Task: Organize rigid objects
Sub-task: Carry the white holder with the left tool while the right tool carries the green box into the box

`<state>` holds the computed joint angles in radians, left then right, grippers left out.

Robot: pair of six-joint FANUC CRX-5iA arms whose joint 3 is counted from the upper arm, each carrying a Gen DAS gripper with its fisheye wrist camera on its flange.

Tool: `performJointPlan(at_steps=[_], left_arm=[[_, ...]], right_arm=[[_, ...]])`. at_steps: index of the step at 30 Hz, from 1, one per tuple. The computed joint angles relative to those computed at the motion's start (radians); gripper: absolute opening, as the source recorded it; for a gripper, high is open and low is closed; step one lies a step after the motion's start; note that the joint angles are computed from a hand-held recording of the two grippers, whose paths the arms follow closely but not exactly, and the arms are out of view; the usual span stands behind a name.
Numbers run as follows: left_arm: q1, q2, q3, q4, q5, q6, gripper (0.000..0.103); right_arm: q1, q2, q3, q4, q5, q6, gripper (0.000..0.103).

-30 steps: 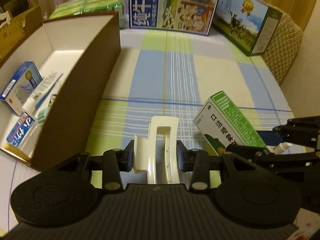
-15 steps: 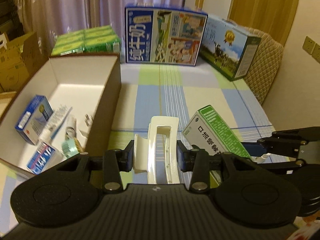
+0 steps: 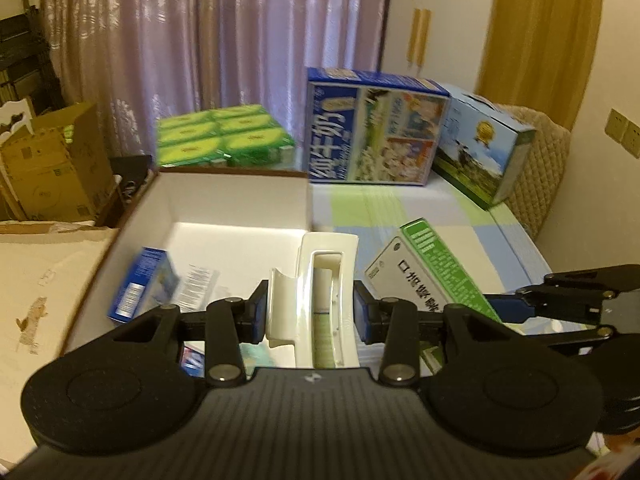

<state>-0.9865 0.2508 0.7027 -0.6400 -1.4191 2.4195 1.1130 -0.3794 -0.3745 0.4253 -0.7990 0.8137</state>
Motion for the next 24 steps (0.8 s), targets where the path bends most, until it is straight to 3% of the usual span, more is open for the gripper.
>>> performJointPlan(at_steps=[11,24], left_arm=[[0.137,-0.156,-0.184,0.031,0.046,-0.06,0.036],[0.359,-0.139,-0.276,0.25,0.166,-0.232,0.036]], right_arm=[[0.028,0.191,0.143,0.012,0.063,-0.044,0.027],[-0.051,0.432,0.328,-0.023,0.018,-0.005,0.027]])
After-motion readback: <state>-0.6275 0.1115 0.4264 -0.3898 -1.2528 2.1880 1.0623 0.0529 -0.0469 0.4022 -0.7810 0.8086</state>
